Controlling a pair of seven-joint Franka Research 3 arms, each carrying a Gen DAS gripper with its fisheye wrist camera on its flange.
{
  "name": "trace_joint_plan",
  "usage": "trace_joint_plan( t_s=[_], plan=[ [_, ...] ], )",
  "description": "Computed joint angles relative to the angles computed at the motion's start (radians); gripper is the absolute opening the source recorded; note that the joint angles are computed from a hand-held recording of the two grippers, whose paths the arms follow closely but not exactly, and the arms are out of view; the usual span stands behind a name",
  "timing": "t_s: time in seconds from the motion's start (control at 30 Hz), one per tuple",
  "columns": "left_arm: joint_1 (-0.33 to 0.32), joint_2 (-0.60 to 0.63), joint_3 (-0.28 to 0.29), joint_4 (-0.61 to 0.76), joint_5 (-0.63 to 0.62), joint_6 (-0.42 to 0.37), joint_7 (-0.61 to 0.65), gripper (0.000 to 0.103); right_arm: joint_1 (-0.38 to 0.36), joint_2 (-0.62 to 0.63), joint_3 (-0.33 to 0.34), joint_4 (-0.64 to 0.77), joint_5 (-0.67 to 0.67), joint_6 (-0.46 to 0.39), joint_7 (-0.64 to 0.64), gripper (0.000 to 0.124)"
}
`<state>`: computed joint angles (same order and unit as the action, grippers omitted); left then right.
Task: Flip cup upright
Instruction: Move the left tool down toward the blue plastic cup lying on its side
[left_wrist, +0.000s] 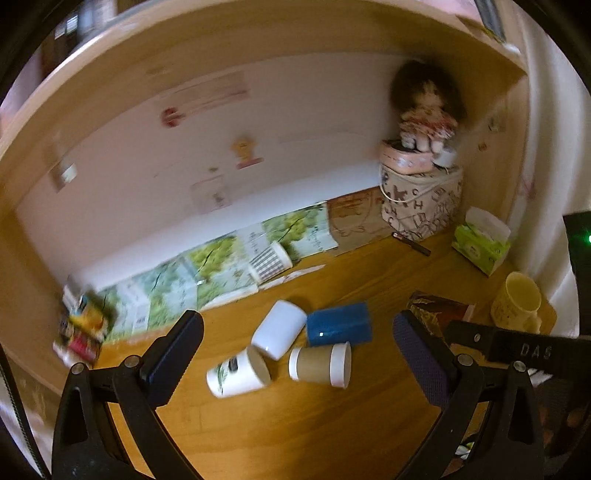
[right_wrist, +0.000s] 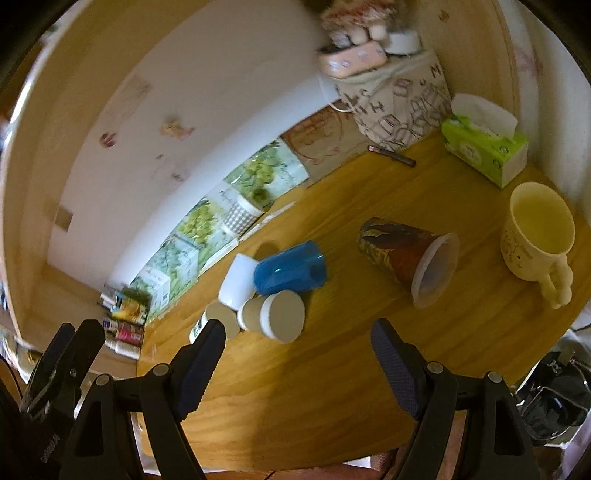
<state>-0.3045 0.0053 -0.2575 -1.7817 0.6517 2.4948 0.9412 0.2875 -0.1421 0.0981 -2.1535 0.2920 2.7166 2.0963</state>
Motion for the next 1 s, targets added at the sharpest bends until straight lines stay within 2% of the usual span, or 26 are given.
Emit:
trace_joint_plan(
  t_s=[0.27, 0.63, 0.83, 1.0],
  plan=[
    [-0.028, 0.2, 0.006, 0.226, -0.094, -0.062, 0.292, 0.102, -0.029, 0.094, -0.048, 0.085, 0.115, -0.044, -0.063, 0.082],
    [-0.089, 0.445, 0.035, 0.516, -0.189, -0.233, 0.645, 0.102, -0.072, 0.178, -0.063, 0.171, 0.218, -0.099, -0.148, 0.082],
    [-0.114, 0.536, 0.05, 0.615, -0.207, -0.299, 0.817, 0.102, -0.082, 0.197, -0.062, 0.181, 0.235, -0.106, -0.187, 0.082],
    [-0.127, 0.587, 0.057, 0.661, -0.217, -0.319, 0.948, 0.102, -0.087, 0.2, -0.058, 0.175, 0.27, -0.075, -0.263, 0.082]
  ],
)
